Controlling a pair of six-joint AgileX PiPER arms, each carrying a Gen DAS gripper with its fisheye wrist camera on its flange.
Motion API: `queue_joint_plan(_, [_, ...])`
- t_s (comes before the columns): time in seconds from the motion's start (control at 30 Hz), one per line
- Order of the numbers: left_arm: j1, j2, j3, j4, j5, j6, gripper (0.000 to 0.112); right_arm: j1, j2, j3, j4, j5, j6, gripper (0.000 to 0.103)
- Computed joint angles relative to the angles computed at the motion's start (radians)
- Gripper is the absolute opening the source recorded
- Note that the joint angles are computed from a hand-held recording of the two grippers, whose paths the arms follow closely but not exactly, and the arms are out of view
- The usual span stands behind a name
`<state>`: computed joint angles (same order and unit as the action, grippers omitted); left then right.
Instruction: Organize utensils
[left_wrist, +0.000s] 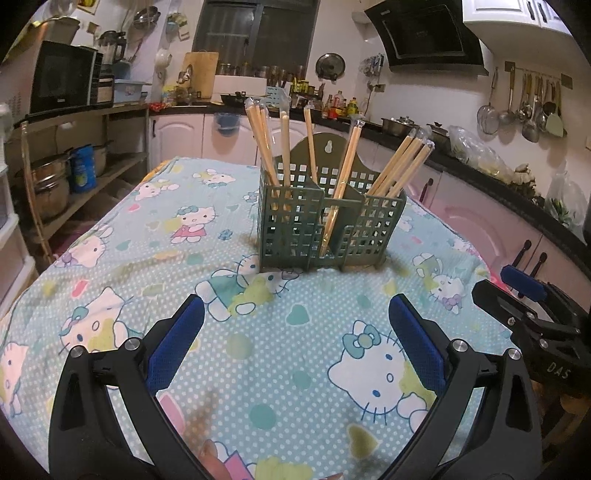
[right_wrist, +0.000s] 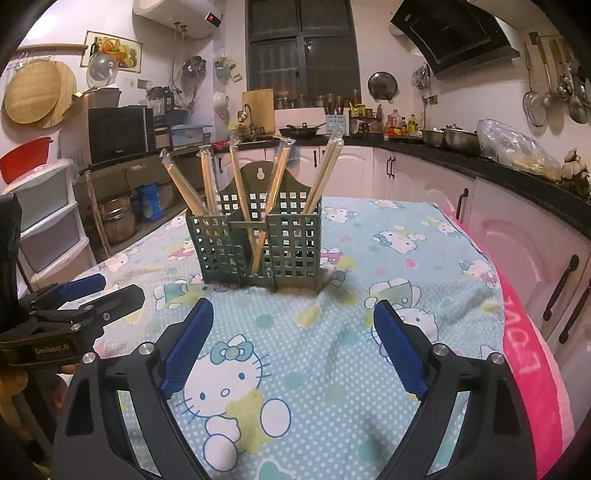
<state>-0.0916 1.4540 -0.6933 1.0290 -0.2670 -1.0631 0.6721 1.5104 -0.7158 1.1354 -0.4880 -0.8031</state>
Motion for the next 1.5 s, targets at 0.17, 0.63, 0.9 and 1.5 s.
queue_joint_plan(0.17, [-0.010,0.013,0.025,-0.179,-0.017,0.179,0.091,0.039,0.025,0.048,-0.090,-0.113,0.104,0.093])
queue_joint_plan(0.63, [-0.041,0.031,0.055,-0.481,-0.018,0.467,0.092,0.048,0.057,0.078,-0.152,-0.191,0.207,0.096])
queue_joint_plan(0.9, [-0.051,0.032,0.051,-0.539,0.001,0.520,0.092,0.042,0.061,0.079,-0.160,-0.186,0.216,0.097])
queue_joint_plan(1.5, [-0.057,0.037,0.056,-0.579,-0.008,0.553,0.092,0.042,0.064,0.080,-0.157,-0.188,0.220,0.097])
